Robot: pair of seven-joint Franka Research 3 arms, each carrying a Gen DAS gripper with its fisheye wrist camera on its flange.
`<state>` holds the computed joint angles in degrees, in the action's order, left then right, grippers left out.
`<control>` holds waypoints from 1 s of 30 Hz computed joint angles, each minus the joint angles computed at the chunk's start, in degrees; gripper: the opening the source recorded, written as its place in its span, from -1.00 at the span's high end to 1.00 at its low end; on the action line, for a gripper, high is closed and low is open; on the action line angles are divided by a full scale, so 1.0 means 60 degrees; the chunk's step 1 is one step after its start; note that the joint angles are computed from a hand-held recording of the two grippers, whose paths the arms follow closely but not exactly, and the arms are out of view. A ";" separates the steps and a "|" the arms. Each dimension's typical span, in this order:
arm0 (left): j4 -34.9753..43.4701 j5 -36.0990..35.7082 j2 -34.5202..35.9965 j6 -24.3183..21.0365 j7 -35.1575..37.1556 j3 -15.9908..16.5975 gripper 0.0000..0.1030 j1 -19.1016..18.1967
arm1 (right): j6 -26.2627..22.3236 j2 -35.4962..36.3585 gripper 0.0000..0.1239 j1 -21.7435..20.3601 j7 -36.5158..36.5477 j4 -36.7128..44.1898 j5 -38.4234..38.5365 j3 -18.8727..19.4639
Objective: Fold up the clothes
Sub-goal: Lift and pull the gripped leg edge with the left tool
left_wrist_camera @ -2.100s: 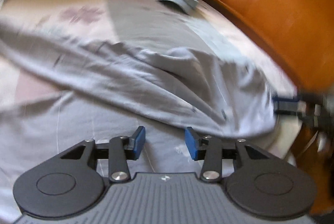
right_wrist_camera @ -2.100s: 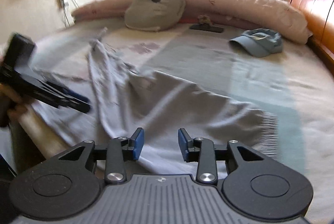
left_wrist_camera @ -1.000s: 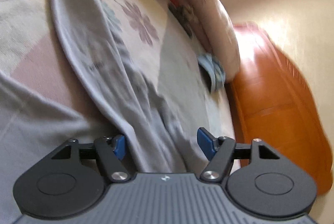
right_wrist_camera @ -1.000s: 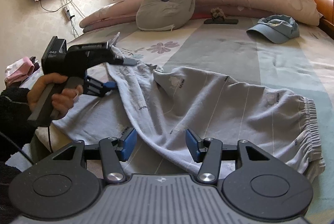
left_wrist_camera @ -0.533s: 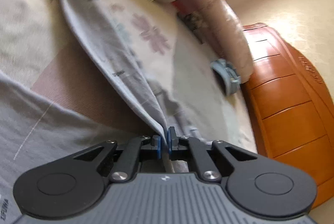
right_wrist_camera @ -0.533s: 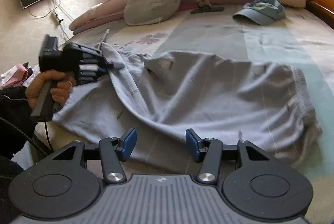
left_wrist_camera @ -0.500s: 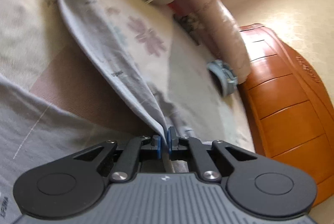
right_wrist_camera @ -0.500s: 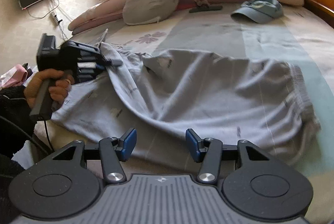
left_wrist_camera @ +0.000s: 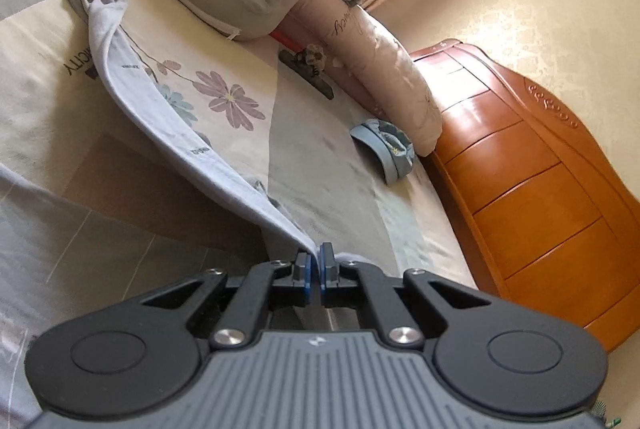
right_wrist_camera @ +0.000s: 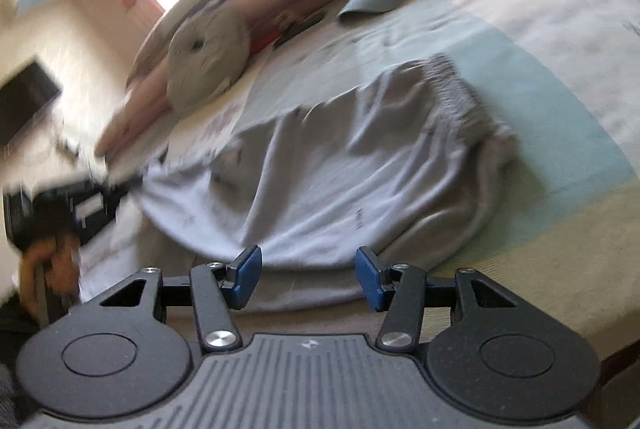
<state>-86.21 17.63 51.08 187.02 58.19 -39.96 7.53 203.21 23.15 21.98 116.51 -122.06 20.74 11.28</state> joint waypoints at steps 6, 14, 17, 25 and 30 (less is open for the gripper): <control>-0.0381 0.0115 -0.0268 0.0271 -0.0303 0.0118 0.97 0.0065 | 0.0841 0.0615 0.08 -0.1514 0.2224 -0.0031 -0.1657 0.0969; -0.0180 0.0299 -0.0136 0.0020 -0.0265 0.0105 0.97 0.0034 | 0.1421 0.0675 0.08 -0.1001 0.2784 -0.0146 -0.0728 0.0234; -0.0116 0.0218 -0.0056 -0.0118 -0.0132 0.0051 0.97 0.0027 | 0.1488 0.0890 0.08 -0.1086 0.2949 0.0050 -0.0764 0.0145; -0.0343 0.0001 -0.0227 0.0152 -0.0025 0.0148 1.00 0.0028 | 0.1097 0.1202 0.72 -0.0075 0.1673 0.0646 0.0692 -0.0701; -0.0923 0.0384 -0.0600 0.0896 -0.0472 0.0248 1.00 0.0155 | 0.1377 0.1015 0.93 -0.0355 0.1545 0.0354 0.0698 -0.0413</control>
